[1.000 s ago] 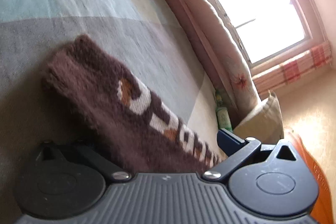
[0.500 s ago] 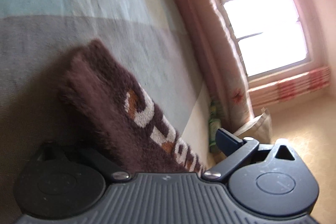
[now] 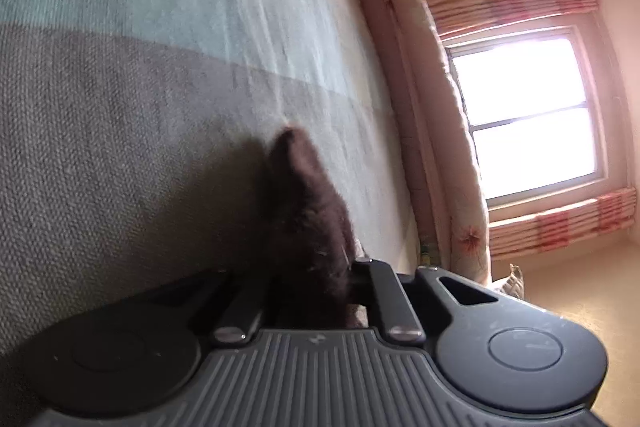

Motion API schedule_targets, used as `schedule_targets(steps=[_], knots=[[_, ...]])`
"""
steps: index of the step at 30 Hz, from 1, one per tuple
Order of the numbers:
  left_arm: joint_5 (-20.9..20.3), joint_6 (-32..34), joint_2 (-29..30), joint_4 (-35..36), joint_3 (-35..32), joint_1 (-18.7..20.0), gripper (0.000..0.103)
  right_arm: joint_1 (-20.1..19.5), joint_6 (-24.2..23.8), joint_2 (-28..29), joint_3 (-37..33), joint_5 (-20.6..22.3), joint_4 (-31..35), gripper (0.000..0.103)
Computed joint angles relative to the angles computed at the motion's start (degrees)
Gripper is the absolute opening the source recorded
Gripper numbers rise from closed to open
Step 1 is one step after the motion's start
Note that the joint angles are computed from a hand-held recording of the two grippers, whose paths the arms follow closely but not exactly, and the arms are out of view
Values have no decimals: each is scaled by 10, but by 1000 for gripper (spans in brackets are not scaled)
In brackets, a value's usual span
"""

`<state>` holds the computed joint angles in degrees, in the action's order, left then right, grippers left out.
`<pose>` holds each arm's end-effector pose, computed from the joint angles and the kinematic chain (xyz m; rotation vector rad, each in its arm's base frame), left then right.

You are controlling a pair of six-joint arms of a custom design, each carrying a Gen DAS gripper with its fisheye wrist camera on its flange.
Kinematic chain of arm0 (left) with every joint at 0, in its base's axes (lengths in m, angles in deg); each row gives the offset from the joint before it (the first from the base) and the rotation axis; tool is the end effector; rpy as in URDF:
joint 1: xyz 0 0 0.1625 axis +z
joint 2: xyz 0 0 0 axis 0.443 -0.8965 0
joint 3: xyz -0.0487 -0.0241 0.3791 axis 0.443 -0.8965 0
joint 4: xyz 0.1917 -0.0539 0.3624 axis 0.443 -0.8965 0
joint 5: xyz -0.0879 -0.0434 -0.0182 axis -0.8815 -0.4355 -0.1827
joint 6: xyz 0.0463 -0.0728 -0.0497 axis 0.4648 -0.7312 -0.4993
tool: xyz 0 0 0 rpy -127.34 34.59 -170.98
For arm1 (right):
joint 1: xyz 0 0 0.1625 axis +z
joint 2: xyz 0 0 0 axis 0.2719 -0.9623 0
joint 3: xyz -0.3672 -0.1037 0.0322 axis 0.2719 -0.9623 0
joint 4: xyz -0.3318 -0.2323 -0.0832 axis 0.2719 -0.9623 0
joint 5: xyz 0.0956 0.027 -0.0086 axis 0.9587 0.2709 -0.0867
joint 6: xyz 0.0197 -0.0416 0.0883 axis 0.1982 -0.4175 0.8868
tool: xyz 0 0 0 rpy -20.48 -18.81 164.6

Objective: Fold clothes
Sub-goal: 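Move the open left gripper to the other lettered sleeve and grasp its cuff, then lift the held sleeve with the left gripper and carry it over the sweater body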

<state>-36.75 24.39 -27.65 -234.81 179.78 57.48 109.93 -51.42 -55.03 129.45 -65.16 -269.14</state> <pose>0.1392 -0.3073 0.3391 0.9698 -2.2156 1.7985 0.2540 -0.2302 0.0626 0.5229 -2.4937 0.7199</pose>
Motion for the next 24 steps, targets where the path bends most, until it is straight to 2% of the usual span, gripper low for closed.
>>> schedule_targets(steps=[5, 9, 13, 15, 21, 24], knots=[[36, 8, -6, 27, -3, -21, 11, 4, -1, 5, -3, 1, 1, 103], [115, 22, -31, 94, -11, -70, 7, 11, -2, -6, 3, -3, -1, 103], [237, 59, -66, 198, -20, -154, 5, 18, -4, -25, 14, -9, -7, 103], [274, 68, -77, 237, -29, -187, 5, 19, -3, -36, 21, -11, -10, 103], [349, 85, -94, 347, -68, -294, 5, 17, -5, -67, 46, 1, -21, 103], [362, 79, -81, 403, -97, -342, 5, 17, -6, -85, 61, 8, -24, 103]])
